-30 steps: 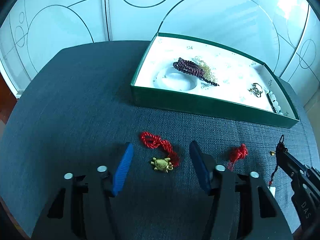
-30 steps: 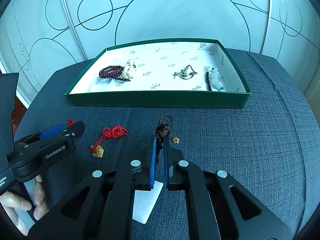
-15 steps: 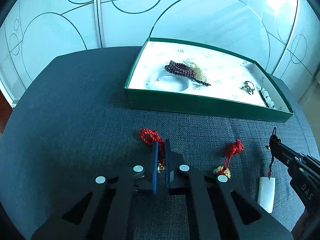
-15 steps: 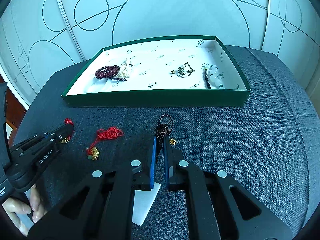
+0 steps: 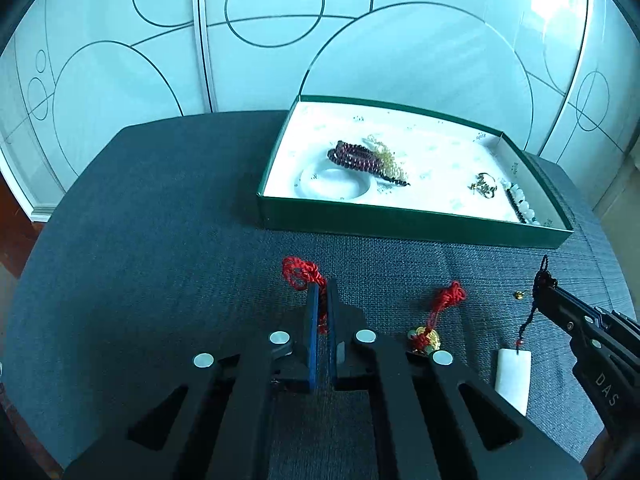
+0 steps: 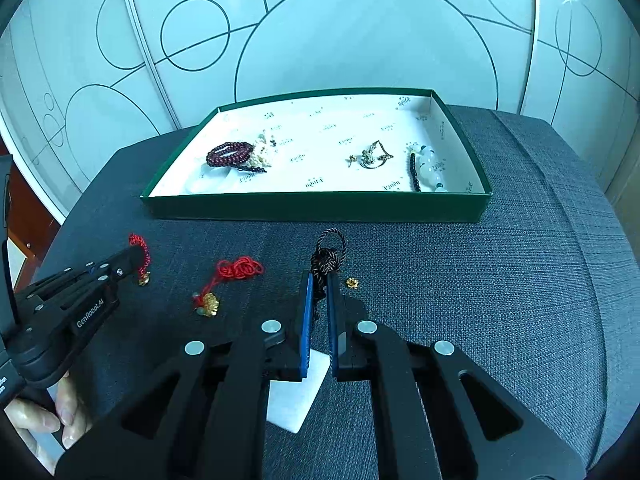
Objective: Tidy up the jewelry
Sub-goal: 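Carry the turtle charm in the left tool and the jade pendant in the right tool into the box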
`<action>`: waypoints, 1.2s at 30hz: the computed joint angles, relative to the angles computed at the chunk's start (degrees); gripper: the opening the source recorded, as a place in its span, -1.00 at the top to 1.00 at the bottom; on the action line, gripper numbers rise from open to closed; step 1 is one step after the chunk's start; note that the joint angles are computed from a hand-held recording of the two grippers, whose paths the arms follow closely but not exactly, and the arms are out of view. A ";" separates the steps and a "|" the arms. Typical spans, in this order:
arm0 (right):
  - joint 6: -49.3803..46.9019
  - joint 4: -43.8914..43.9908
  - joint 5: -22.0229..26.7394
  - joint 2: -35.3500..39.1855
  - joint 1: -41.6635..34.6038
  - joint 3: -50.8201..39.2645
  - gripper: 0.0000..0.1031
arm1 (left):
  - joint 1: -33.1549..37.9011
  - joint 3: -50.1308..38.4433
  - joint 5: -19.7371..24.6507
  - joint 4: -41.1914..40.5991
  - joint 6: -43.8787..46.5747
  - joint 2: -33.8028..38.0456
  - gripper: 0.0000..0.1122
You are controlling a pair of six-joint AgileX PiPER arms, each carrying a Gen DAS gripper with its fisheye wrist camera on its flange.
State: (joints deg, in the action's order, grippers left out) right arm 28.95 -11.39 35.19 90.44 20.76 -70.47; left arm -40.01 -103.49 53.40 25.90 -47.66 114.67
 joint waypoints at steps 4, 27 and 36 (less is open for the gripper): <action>1.65 -1.57 0.57 -1.38 1.19 0.40 0.87 | -0.70 1.42 0.10 1.32 -1.29 -1.98 0.95; 3.70 -2.97 1.20 -5.99 2.24 0.94 0.88 | -1.62 4.27 -0.44 4.65 -3.05 -7.68 0.95; 1.82 -1.96 1.16 -6.18 1.28 -1.24 1.00 | -1.67 1.24 -0.24 5.07 -1.73 -6.71 0.95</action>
